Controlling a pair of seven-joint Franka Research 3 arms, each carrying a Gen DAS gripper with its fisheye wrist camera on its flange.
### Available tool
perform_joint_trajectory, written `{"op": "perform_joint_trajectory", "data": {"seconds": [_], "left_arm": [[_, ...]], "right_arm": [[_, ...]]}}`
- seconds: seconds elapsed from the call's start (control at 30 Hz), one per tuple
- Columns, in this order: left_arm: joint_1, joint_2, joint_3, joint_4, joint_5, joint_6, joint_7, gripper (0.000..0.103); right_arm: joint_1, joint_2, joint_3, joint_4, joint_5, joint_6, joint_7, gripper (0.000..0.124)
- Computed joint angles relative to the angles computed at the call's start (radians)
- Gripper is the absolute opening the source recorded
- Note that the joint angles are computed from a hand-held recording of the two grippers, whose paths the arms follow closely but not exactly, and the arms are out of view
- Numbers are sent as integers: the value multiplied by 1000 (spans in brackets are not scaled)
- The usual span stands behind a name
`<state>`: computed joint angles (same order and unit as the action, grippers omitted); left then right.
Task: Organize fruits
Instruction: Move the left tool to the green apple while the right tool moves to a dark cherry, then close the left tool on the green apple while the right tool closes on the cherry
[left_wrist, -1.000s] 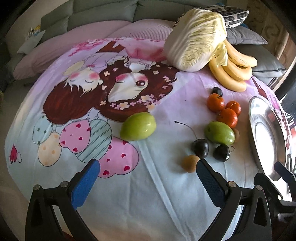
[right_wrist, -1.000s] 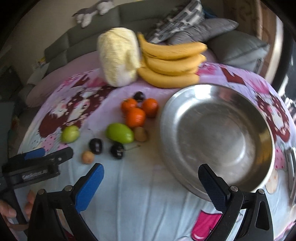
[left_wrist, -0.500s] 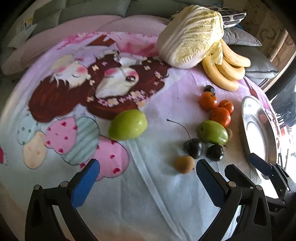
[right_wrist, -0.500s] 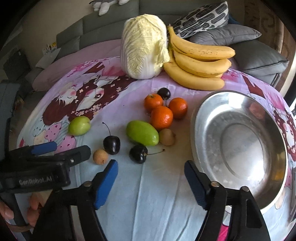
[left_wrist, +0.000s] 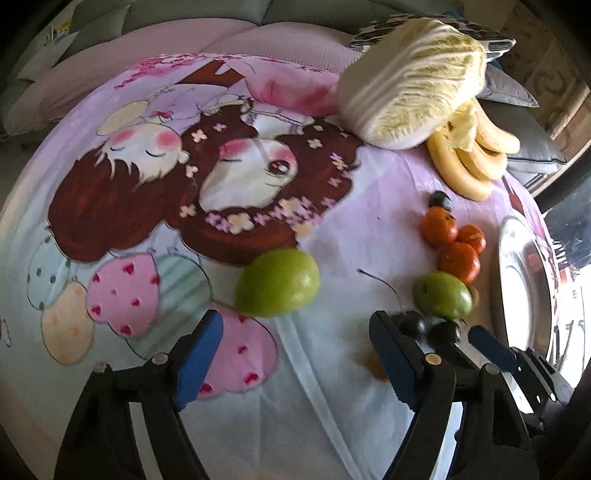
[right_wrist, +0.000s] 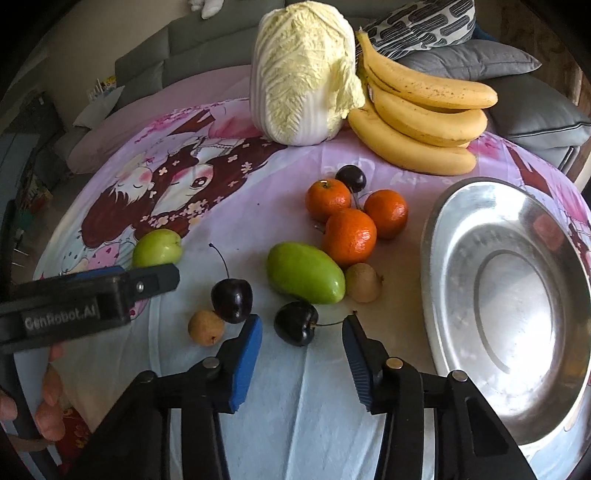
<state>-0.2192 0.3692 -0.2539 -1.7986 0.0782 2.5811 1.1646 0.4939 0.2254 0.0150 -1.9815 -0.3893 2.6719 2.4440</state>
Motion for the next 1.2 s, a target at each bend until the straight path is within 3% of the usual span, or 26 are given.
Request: {"op": "perform_joint_trajectory", "data": {"seconds": [0.47,0.6,1.07,1.2], "left_arm": [[21,81,-15,98,-37,-32,79,62],[7,98,-1,122,-16,-45,66,51],[28,76,-51,91,-95,-51,184,49],[24,78,-49,93,-109,-55,205,49]], "right_arm": [[1,37,-4,27,59,-17,-35,42],[1,39,-4,26,76,-7,-39,42],[10,42,-15,21,96,11,-21,42],[12,50,-20,32,80,6,-11,36]]}}
